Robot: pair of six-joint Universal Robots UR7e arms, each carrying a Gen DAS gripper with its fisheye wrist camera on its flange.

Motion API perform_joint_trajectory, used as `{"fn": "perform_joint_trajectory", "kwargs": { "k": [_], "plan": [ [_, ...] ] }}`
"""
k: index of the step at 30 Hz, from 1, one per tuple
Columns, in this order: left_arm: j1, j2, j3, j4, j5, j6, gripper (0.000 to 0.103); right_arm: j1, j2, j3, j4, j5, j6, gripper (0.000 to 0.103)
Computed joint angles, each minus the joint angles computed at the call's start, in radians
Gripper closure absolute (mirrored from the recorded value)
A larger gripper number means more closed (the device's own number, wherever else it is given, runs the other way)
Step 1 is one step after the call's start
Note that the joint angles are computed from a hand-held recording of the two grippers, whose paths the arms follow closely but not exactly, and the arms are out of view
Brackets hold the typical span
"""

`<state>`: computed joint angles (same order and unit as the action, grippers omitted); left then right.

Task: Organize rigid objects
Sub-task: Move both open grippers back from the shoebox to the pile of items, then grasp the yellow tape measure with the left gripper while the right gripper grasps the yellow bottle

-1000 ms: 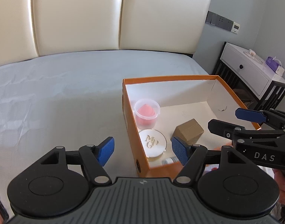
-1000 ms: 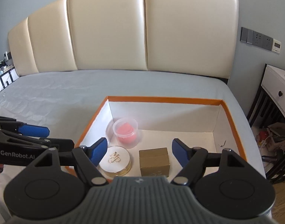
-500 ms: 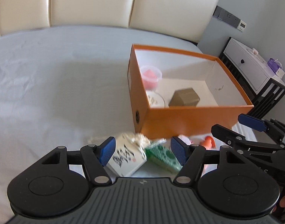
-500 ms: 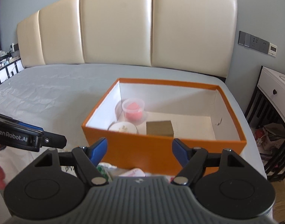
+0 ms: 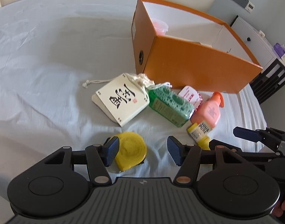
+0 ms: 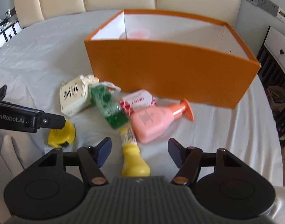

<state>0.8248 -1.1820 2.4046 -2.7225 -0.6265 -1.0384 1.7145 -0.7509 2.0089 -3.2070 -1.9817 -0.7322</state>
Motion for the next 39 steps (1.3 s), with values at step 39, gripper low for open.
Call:
{"fn": "perform_joint_trajectory", "kwargs": {
  "k": [39],
  "plan": [
    [0.123, 0.084, -0.114, 0.186, -0.045, -0.123, 0.027, -0.011, 0.062, -0.162, 0.357, 0.005, 0.11, 0.063]
  ]
}}
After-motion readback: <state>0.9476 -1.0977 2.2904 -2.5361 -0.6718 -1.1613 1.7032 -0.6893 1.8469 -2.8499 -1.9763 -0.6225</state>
